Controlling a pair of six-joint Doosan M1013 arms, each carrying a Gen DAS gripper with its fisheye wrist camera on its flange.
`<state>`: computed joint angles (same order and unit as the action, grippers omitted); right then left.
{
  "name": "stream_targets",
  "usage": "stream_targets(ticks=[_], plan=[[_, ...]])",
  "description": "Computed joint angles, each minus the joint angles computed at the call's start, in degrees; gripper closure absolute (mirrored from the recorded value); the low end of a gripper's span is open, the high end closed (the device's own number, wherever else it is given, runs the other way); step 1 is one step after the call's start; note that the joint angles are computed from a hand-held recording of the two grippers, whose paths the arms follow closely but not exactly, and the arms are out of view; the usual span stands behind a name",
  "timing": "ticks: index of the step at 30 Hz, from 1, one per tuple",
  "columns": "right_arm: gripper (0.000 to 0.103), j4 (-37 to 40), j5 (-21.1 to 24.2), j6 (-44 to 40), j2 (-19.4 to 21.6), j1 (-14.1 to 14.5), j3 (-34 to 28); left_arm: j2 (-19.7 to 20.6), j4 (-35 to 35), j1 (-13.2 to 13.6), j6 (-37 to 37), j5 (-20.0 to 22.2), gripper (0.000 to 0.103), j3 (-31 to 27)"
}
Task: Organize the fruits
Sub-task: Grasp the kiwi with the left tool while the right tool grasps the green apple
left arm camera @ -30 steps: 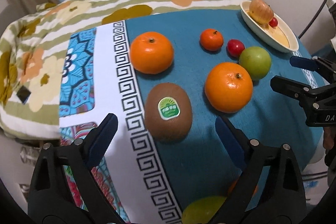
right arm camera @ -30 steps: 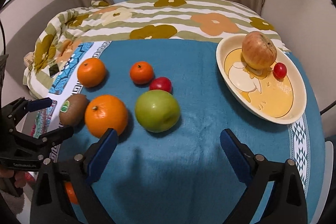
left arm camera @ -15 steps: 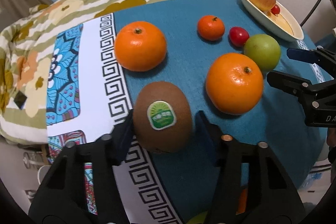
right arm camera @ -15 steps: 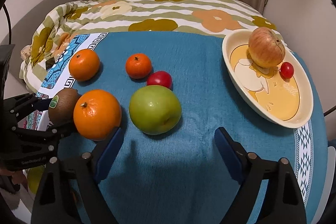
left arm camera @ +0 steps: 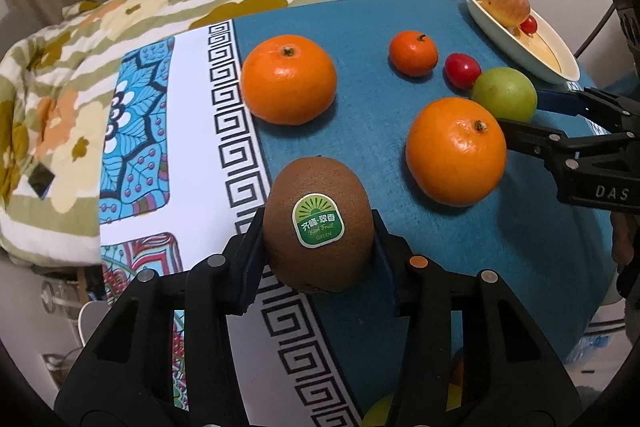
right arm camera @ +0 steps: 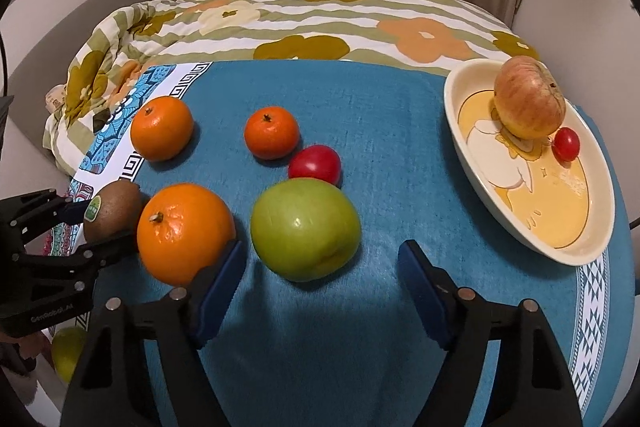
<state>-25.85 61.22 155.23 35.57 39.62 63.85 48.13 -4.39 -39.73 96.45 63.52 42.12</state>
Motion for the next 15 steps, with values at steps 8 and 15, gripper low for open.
stream_targets(ticks=[8,15], plan=[[0.041,-0.6,0.3,0.0,0.9,-0.2,-1.1,-0.8,0.4,0.1,-1.2,-0.9,0.052,1.2],[0.052,-1.5,-0.1,1.4,1.3,0.2,-1.7,-1.9,0.9,0.1,-2.7,-2.0,0.052,2.4]])
